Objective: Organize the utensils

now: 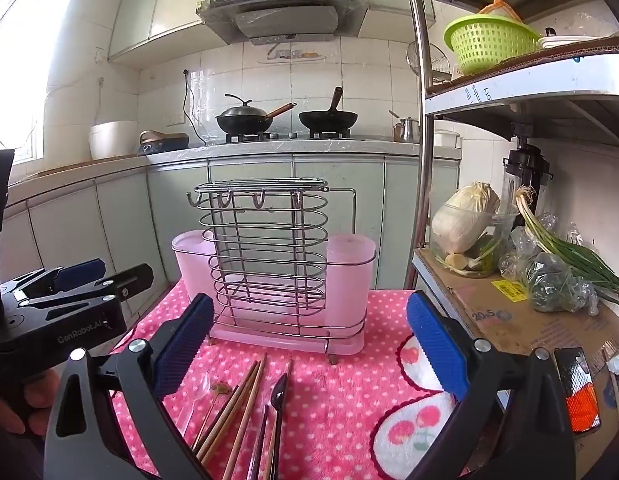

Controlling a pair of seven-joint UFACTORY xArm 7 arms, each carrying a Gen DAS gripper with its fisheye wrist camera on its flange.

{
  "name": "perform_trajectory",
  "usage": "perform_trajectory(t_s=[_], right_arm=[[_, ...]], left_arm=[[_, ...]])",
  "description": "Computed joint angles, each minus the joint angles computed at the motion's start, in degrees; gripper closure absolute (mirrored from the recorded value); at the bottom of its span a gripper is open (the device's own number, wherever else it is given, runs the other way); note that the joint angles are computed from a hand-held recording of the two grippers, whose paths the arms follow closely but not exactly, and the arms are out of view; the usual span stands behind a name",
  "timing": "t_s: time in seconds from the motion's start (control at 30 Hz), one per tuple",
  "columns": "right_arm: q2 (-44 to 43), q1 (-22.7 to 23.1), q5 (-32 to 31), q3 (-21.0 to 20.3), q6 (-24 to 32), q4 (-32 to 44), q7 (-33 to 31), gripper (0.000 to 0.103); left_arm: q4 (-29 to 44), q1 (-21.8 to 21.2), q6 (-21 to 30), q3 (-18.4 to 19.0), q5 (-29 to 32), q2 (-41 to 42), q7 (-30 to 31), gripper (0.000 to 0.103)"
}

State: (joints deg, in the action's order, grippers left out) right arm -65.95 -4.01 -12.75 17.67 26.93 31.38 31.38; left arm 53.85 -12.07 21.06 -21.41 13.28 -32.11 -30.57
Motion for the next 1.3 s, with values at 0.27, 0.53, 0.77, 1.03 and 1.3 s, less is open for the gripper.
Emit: perform_trajectory(t_s=[0.27, 0.53, 0.77, 1.03, 1.3], right_arm=[[-0.07, -0.02, -0.26, 0.21, 0.13, 0.05, 0.12, 0.005], [-0.06, 0.09, -0.34, 0.21, 0.21, 0.11, 0.12, 0.005], [-0.04, 0.13, -0.30, 0.14, 0.34, 0.18, 0.07, 0.005], [-0.06, 0.17, -0.30, 0.09, 0.29, 0.13, 0.04, 0.005], [0.04, 0.21, -0.33, 0.14, 0.45, 0.31, -0.07, 0.005]], left_arm=[[-0.38, -0.04, -0.43, -0.09, 0.06, -0.69, -0.06, 0.034], [-0.32, -0.04, -0.41, -0.15, -0.16, -0.94, -0.04, 0.034], [-0.25, 0.12, -0.37, -0.32, -0.15, -1.01, -0.09, 0.035], [-0.39, -0.02, -0.48, -0.23, -0.27, -1.18, 0.01, 0.034], [-0.33, 0.05, -0.47, -0.36, -0.30, -1.27, -0.04, 0.034]])
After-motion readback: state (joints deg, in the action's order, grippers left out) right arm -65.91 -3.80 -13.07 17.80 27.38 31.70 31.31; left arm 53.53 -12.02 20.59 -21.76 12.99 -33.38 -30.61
